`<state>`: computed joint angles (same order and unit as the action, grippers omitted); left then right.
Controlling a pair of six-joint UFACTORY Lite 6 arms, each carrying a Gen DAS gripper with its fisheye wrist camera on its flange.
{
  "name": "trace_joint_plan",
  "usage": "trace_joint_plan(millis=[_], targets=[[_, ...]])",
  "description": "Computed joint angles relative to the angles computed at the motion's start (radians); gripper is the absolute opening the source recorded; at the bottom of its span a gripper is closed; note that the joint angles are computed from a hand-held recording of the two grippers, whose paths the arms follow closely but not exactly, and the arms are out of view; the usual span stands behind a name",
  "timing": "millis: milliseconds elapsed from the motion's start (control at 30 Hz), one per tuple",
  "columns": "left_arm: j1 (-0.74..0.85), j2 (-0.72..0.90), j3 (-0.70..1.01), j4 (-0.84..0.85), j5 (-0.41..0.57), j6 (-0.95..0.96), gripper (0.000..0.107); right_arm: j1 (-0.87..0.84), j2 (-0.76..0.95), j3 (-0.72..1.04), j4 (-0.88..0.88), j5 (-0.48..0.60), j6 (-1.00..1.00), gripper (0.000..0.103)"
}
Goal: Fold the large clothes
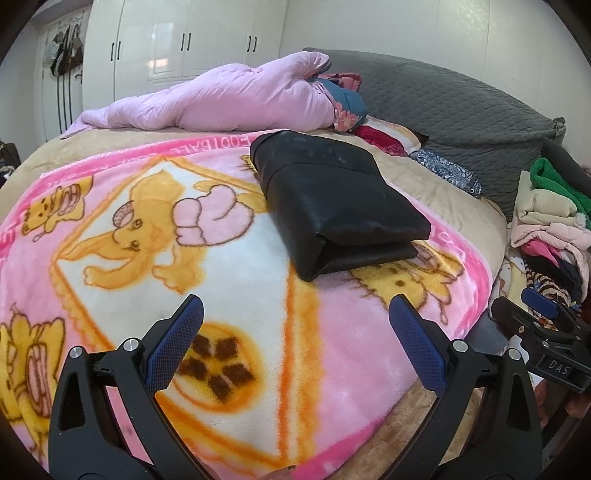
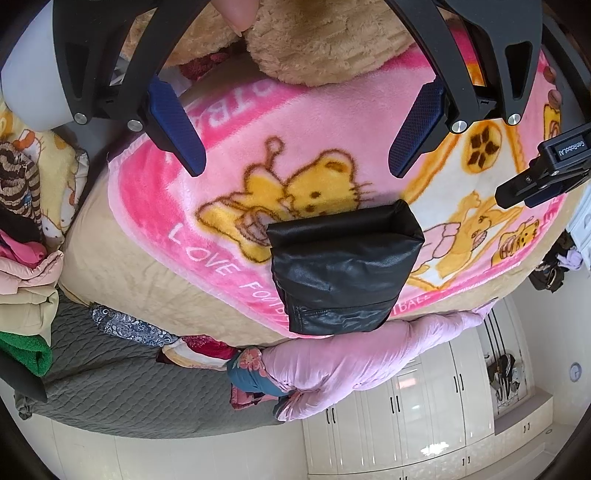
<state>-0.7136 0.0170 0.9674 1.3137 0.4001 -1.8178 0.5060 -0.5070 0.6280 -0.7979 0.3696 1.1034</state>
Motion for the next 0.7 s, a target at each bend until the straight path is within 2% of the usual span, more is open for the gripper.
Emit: trace_joint_plan(millis=[700], targets=[[-0.017,-0.004,0.009,-0.051,0.049,0.048,0.094,0.003,-0.009,0.002,0.026,0.014,-0.028,0.099]])
